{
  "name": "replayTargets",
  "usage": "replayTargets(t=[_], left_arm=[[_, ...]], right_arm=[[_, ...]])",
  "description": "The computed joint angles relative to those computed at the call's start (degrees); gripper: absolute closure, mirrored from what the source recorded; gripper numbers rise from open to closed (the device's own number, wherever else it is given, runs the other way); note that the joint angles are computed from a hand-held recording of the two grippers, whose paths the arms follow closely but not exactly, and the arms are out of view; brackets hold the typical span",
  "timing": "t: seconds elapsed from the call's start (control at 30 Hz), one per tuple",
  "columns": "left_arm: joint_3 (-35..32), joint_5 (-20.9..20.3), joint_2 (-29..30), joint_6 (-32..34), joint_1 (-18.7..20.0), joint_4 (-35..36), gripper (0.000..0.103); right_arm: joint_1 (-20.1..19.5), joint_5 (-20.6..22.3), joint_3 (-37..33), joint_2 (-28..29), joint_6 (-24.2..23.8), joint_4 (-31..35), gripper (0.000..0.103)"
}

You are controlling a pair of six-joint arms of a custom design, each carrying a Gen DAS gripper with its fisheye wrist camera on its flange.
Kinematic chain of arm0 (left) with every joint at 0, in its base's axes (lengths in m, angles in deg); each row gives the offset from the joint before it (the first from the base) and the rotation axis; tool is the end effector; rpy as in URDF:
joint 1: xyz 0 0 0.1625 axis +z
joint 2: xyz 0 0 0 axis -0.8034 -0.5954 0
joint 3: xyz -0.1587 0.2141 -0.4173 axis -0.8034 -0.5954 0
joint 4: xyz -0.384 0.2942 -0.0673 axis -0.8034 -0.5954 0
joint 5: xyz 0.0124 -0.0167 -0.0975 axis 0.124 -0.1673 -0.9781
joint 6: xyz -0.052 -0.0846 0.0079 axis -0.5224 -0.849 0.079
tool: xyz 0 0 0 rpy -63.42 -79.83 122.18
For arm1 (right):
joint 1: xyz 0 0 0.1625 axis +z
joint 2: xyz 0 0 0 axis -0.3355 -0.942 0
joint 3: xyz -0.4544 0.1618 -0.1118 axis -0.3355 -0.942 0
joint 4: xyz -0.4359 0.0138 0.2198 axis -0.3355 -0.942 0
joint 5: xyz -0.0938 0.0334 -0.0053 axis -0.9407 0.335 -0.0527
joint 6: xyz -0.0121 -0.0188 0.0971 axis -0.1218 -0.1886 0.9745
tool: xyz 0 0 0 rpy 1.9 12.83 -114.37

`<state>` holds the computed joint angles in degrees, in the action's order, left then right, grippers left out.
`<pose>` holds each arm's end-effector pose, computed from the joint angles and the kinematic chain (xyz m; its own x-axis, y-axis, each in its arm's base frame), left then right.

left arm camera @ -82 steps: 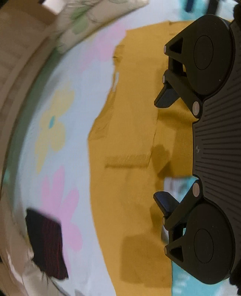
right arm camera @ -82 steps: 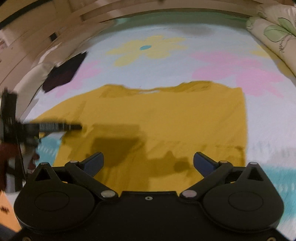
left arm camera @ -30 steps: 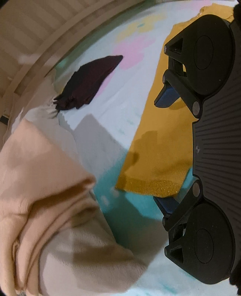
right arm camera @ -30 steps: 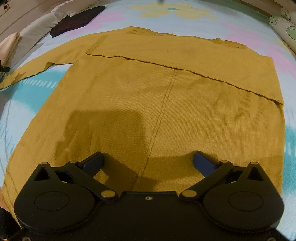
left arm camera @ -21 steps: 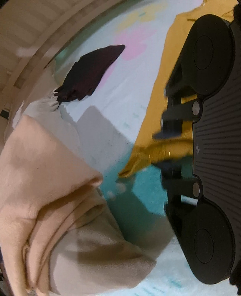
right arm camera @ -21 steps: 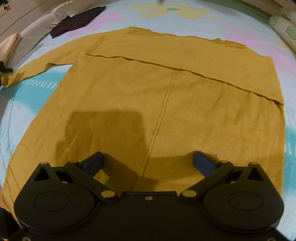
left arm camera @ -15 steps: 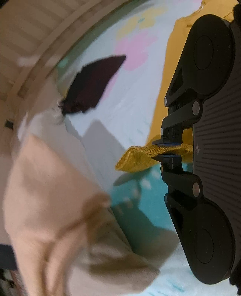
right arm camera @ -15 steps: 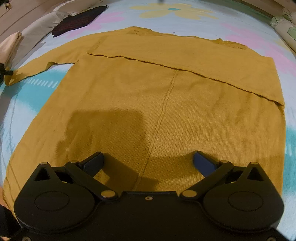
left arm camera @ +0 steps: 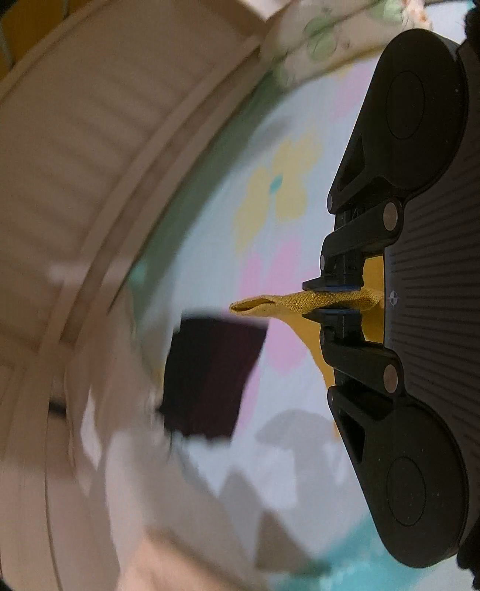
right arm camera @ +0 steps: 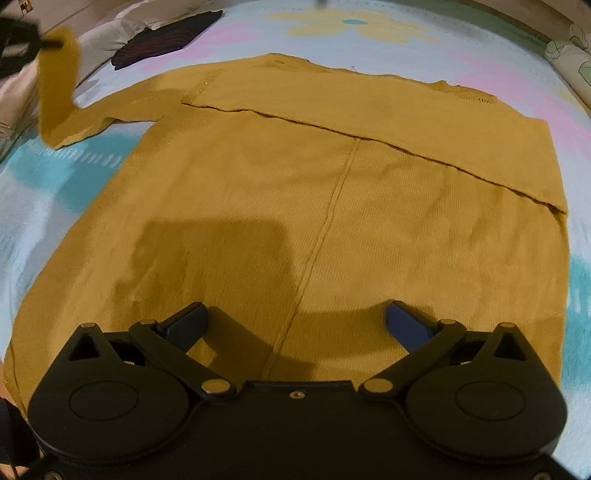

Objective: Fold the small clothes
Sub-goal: 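Lift the held sleeve and fold it across the sweater body with the left tool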

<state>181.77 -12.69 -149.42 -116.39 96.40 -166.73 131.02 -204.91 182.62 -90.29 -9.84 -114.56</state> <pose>-0.1863 -0.4670 0.3567 -0.9202 -0.1675 -0.3539 0.2052 0.5636 -0.8001 0.2254 -0.3759 0.1797 -0.6931 -0.3293 0.6412 -0.5450 0.8216 -0.1672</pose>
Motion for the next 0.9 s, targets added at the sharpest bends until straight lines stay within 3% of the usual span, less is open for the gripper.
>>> replayTargets(t=[0.3, 0.53, 0.7, 0.77, 0.9], left_arm=[[-7.03, -12.10, 17.65, 3.94, -1.83, -9.34, 0.096], [-12.81, -22.42, 27.80, 4.97, -2.43, -8.32, 0.095], [-14.04, -25.92, 31.22, 4.42, -1.49, -6.14, 0.093], [-13.60, -27.01, 31.23, 3.31, -1.15, -5.26, 0.075], [-12.41, -26.85, 29.98, 2.41, -1.56, -2.95, 0.069]], right_arm=[[-0.02, 1.28, 0.54, -1.94, -0.47, 2.67, 0.000], [-1.04, 3.71, 0.46, -3.76, 0.60, 4.99, 0.000], [-1.85, 5.71, -0.23, -4.81, 2.96, 7.39, 0.000], [-2.05, 6.26, -0.41, -4.96, 3.73, 7.91, 0.000], [-2.14, 6.32, -0.38, -4.86, 3.64, 7.95, 0.000]])
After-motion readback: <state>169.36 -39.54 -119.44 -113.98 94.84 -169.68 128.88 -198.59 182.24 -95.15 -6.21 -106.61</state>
